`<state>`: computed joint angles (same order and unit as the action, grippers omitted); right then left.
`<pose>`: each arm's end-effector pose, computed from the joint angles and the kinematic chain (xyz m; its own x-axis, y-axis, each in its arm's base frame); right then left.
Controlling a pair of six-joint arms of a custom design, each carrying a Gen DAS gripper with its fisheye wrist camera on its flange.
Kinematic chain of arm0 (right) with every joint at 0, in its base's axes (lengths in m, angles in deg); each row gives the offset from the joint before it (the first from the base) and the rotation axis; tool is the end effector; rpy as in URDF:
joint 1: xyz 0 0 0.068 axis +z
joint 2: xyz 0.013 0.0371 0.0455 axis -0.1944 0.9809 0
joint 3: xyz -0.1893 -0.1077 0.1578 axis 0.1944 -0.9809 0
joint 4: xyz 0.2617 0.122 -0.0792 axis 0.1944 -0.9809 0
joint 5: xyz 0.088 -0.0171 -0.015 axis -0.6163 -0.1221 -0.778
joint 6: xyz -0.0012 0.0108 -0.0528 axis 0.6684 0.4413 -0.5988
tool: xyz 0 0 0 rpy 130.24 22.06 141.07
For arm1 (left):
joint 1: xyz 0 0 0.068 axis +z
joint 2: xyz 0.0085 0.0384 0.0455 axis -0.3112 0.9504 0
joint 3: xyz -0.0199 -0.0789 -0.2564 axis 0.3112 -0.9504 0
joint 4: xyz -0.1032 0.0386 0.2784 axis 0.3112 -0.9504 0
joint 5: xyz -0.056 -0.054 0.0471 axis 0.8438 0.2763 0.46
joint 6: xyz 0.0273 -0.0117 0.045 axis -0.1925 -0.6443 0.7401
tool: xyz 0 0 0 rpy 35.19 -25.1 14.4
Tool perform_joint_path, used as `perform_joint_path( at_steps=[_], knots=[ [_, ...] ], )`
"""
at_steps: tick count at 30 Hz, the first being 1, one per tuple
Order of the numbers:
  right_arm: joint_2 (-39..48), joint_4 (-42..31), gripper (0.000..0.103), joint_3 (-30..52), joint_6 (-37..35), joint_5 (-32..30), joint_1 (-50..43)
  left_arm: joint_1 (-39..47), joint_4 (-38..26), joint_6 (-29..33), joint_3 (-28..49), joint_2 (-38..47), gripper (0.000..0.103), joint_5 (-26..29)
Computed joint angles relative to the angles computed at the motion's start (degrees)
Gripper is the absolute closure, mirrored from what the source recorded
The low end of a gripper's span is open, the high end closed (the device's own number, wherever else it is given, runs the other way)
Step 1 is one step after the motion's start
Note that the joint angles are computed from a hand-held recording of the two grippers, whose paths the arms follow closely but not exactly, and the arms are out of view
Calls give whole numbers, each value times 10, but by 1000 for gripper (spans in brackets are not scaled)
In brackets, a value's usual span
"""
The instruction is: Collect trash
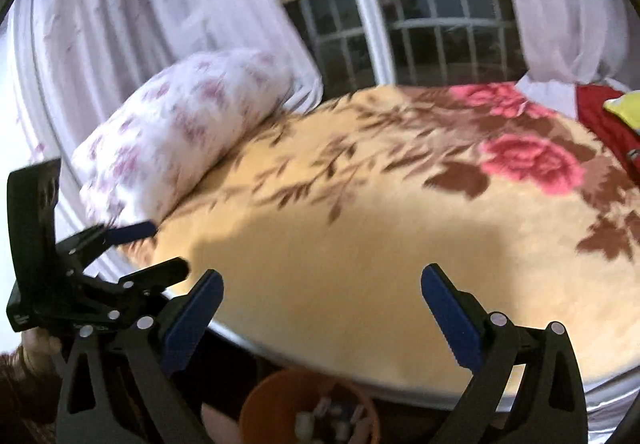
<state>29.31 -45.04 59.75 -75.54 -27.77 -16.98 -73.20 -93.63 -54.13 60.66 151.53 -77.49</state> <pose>0.2590 -0.0007 0.3465 -0.5507 -0.2675 -0.7907 -0.6781 0.6958 0.2369 0.1659 -0.1944 0.3497 -0.6482 -0.1401 -0.7484 -0.2185 0.9758 0.0066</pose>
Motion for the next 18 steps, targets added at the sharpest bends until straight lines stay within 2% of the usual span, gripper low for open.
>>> perform_joint_path(
  at_steps=[8,14,18],
  knots=[
    [37,168,5,13,112,88,-6,58,-30,-21,42,35,10,-55],
    [69,214,5,11,124,128,-19,94,-26,-23,34,28,10,-67],
    [90,221,5,16,130,134,-26,113,-24,-17,34,27,10,-73]
  ],
)
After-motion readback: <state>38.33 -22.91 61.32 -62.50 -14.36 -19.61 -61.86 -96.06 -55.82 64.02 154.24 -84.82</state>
